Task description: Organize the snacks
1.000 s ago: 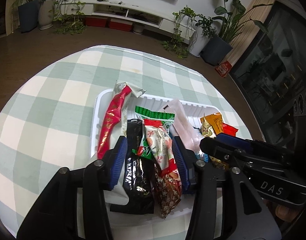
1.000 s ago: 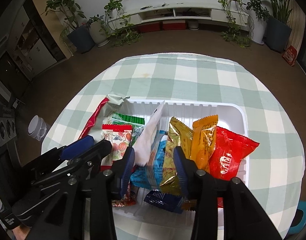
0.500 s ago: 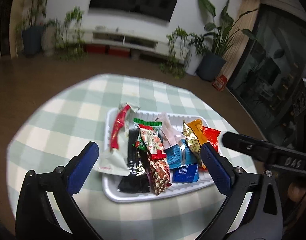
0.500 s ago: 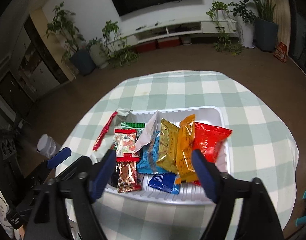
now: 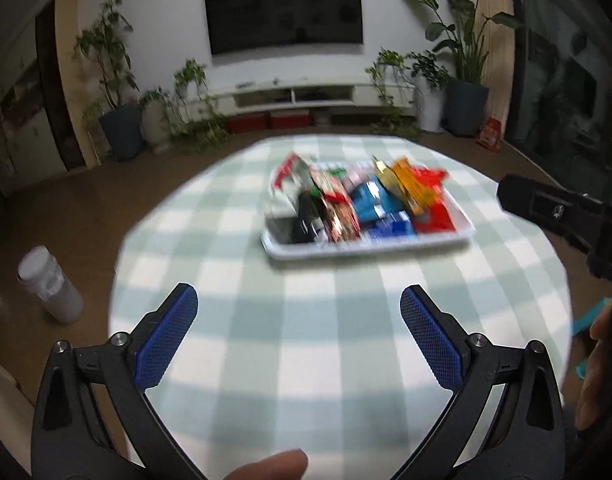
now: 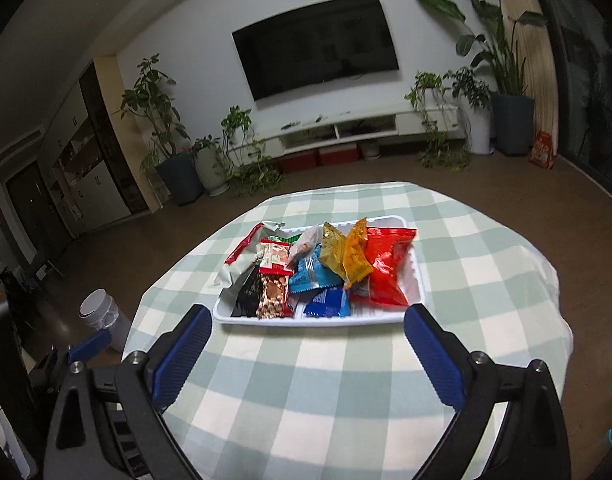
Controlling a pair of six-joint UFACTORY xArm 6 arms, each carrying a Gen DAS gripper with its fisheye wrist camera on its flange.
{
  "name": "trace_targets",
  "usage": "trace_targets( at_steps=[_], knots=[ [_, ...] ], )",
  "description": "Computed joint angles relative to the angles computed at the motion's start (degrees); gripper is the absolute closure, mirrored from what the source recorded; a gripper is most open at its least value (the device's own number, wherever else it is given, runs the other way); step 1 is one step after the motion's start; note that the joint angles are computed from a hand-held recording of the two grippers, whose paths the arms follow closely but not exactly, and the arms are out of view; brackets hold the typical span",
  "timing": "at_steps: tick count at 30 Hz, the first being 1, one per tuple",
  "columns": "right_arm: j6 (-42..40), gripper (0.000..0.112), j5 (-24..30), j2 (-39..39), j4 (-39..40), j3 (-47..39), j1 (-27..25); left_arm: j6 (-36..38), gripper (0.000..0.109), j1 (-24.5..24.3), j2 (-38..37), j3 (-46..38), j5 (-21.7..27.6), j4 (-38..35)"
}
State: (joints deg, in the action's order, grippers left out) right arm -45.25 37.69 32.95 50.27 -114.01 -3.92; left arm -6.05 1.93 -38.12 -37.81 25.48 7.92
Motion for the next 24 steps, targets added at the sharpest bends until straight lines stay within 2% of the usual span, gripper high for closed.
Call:
trace_targets(
  at_steps=[2, 4, 8, 12, 19, 24],
  knots=[
    [-5.2, 0.013, -4.2, -5.9, 3.9, 9.4, 0.1, -2.0, 0.006, -0.3, -3.5, 2.6, 3.7, 0.2],
    [-8.1, 0.013, -7.0, -9.4, 6.3, 15.2, 0.1, -3.1, 0.006, -0.4, -6.5, 5.3, 5.5, 0.3],
    [-12.7, 0.012, -11.3, -15.1, 10.5, 25.1, -0.6, -3.2, 0.006, -0.2, -12.6, 10.8, 5.6, -2.2],
    [-15.4, 0.012, -14.1, -18.4, 11.2, 32.0, -0.5, -5.4, 0.006, -0.8, -15.5, 13.2, 5.7, 0.2],
    [-22.1, 0.012, -17.5, -20.6, 16.2, 36.3, 0.4, -5.8, 0.006, -1.5, -15.5, 14.2, 5.1, 1.6],
    [-19.7, 0.011, -18.5, -19.4, 12.9, 36.5, 0.9, -4.4, 0.006, -0.1, -14.3, 14.1, 4.6, -0.7]
  ],
)
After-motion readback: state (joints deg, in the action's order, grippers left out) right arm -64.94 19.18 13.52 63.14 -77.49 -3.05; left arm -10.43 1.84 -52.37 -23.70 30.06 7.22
